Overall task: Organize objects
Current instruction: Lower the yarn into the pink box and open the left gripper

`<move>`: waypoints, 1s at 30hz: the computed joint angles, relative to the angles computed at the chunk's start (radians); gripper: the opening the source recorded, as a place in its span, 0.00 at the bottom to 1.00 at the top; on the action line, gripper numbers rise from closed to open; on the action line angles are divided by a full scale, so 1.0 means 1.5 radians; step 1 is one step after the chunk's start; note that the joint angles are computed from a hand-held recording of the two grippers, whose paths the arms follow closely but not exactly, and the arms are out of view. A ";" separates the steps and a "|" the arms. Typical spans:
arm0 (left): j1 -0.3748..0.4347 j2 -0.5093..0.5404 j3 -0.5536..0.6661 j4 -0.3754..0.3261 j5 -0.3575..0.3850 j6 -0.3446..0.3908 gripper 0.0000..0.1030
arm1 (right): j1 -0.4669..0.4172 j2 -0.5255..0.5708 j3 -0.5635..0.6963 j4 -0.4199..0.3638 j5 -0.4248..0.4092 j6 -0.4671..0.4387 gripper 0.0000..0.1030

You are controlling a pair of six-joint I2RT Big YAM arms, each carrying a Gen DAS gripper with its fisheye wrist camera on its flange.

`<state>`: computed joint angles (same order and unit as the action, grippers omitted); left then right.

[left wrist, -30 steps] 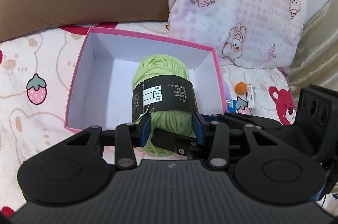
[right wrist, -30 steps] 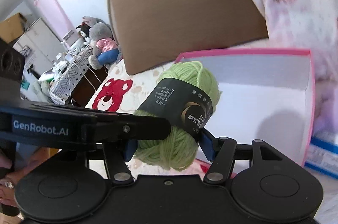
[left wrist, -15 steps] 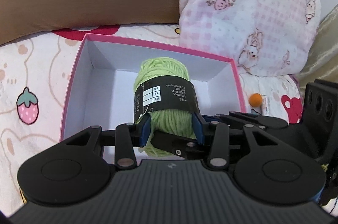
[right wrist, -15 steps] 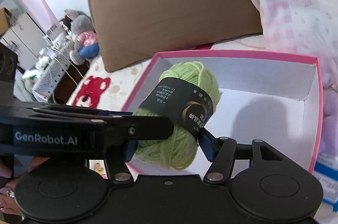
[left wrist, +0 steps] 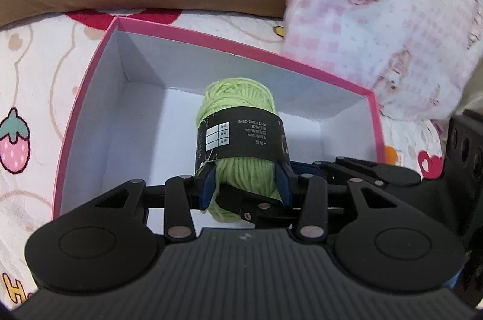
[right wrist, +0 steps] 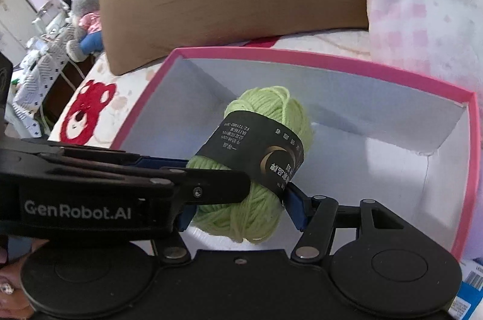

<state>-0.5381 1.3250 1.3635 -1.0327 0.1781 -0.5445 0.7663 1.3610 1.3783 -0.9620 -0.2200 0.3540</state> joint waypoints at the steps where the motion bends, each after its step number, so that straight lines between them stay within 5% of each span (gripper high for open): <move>1: 0.004 0.011 0.007 -0.008 0.001 -0.002 0.39 | -0.003 0.014 0.010 -0.008 -0.005 0.006 0.63; 7: 0.028 0.033 0.000 0.001 0.028 0.000 0.39 | -0.017 0.045 0.021 -0.017 -0.035 0.014 0.68; 12: 0.021 0.046 0.011 -0.025 0.009 0.048 0.39 | -0.019 0.049 0.029 -0.048 -0.050 -0.031 0.70; 14: 0.011 0.052 0.015 -0.035 -0.021 0.062 0.39 | -0.012 0.042 0.023 -0.042 -0.028 -0.043 0.66; 15: 0.008 0.052 0.013 -0.029 -0.028 0.070 0.39 | -0.010 0.040 0.020 -0.039 -0.020 -0.047 0.52; 18: 0.007 0.052 0.010 -0.018 -0.033 0.076 0.39 | -0.006 0.038 0.017 -0.026 -0.005 -0.046 0.45; 26: 0.000 0.004 -0.022 0.005 -0.060 0.088 0.43 | 0.000 0.032 0.002 0.001 0.014 -0.051 0.44; 30: -0.003 0.005 -0.037 0.031 -0.090 0.085 0.33 | 0.005 0.030 0.004 -0.003 0.017 -0.075 0.47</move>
<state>-0.5426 1.3329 1.3075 -0.9857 0.0426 -0.4165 0.7737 1.4066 1.3844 -0.9660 -0.1938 0.2408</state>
